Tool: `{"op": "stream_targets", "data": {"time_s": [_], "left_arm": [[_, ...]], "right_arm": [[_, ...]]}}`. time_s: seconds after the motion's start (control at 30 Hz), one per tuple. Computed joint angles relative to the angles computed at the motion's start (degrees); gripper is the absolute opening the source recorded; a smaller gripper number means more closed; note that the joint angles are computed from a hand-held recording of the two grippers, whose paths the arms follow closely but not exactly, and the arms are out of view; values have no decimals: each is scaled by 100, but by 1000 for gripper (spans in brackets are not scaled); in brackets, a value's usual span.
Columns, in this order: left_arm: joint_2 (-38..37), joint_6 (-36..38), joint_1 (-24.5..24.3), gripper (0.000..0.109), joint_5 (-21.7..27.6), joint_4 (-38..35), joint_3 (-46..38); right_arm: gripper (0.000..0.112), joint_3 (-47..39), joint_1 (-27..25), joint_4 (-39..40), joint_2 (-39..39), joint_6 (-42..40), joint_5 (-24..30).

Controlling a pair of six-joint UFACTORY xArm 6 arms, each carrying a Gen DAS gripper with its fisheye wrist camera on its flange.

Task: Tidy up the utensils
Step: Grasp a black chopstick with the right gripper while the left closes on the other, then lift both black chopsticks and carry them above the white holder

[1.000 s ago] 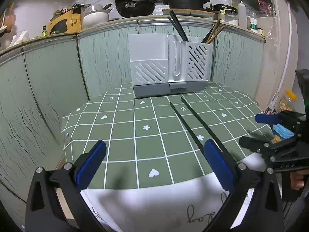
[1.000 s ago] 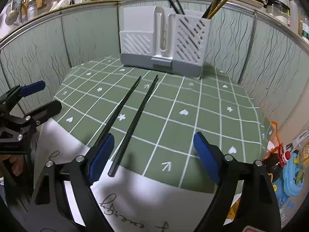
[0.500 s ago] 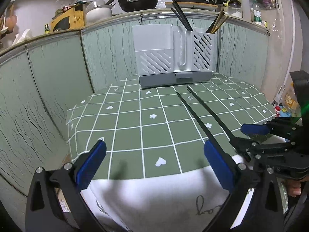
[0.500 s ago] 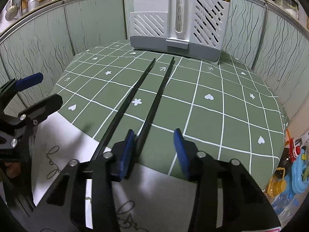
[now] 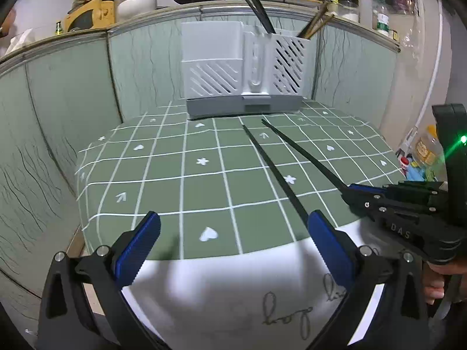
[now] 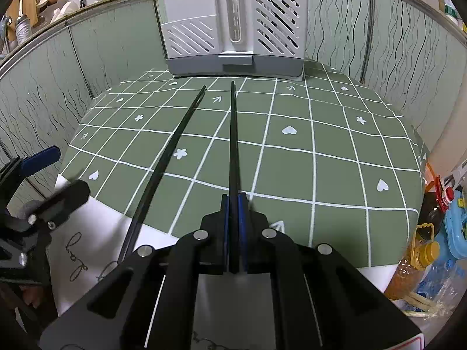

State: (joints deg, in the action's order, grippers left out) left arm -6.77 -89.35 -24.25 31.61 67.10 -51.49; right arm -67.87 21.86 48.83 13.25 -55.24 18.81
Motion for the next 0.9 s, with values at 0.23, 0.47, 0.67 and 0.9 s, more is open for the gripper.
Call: {"op": "stream_targets", "data": {"time_s": [0.23, 0.47, 0.67, 0.9], "left_arm": [[437, 402, 9, 79, -280, -473, -340], [935, 844, -72, 54, -457, -816, -717], [1100, 685, -124, 21, -435, -544, -868], [1064, 447, 25, 6, -679, -403, -783]], "right_arm": [[6, 58, -201, -151, -93, 118, 112], [6, 115, -332, -187, -149, 147, 129], [6, 133, -327, -198, -148, 161, 93], [6, 153, -297, -140, -143, 77, 24]]}}
